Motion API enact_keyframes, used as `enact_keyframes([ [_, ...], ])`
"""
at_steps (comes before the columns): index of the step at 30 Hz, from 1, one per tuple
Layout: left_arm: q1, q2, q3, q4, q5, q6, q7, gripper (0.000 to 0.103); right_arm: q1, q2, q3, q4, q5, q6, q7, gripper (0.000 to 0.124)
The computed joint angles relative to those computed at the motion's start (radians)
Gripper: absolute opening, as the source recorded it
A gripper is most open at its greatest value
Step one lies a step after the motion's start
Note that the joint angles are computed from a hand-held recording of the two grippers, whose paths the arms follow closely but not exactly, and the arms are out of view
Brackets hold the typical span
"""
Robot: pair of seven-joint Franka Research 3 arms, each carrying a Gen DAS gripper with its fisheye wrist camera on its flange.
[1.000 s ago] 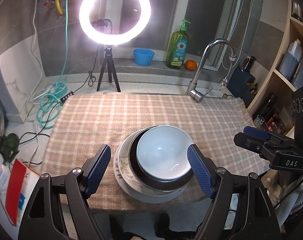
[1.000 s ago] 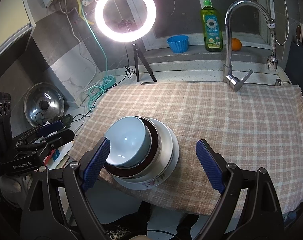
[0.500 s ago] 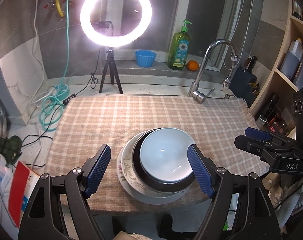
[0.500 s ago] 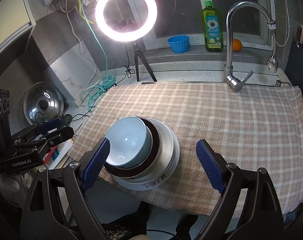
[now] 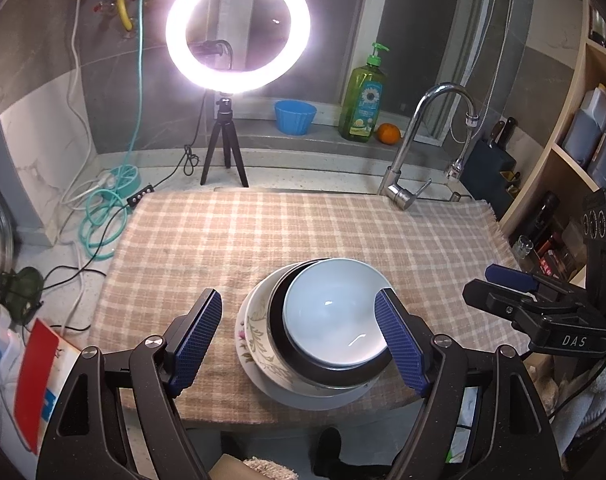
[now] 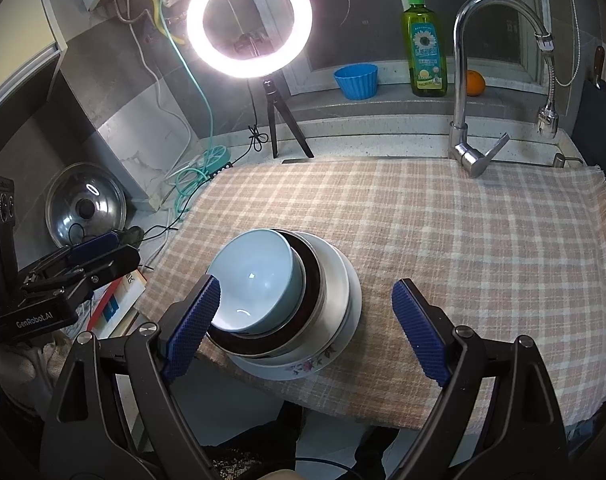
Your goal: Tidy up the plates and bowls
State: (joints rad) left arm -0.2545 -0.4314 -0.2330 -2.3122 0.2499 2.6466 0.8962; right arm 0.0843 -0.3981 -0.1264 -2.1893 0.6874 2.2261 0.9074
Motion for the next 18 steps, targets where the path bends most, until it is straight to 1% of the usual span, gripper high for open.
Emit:
enact_keyframes([
  [5, -0.007, 0.006, 0.007, 0.003, -0.012, -0.002, 0.007, 0.079, 0.0, 0.003, 0.003, -0.001, -0.001, 0.003, 0.003, 0.09],
  [8, -0.001, 0.01, 0.0, 0.007, -0.005, -0.007, -0.001, 0.079, 0.0, 0.006, 0.002, 0.002, -0.001, 0.0, 0.004, 0.09],
  [13, -0.003, 0.013, 0.004, 0.005, -0.01, -0.008, -0.001, 0.079, -0.002, 0.009, 0.007, -0.001, -0.009, -0.003, 0.015, 0.09],
  [15, 0.009, 0.009, -0.007, 0.0, 0.01, 0.003, -0.015, 0.079, -0.002, 0.012, 0.007, -0.002, -0.011, -0.005, 0.02, 0.09],
  [18, 0.01, 0.01, -0.008, -0.001, 0.025, 0.01, -0.012, 0.079, -0.003, 0.024, 0.009, 0.005, -0.013, -0.004, 0.028, 0.09],
])
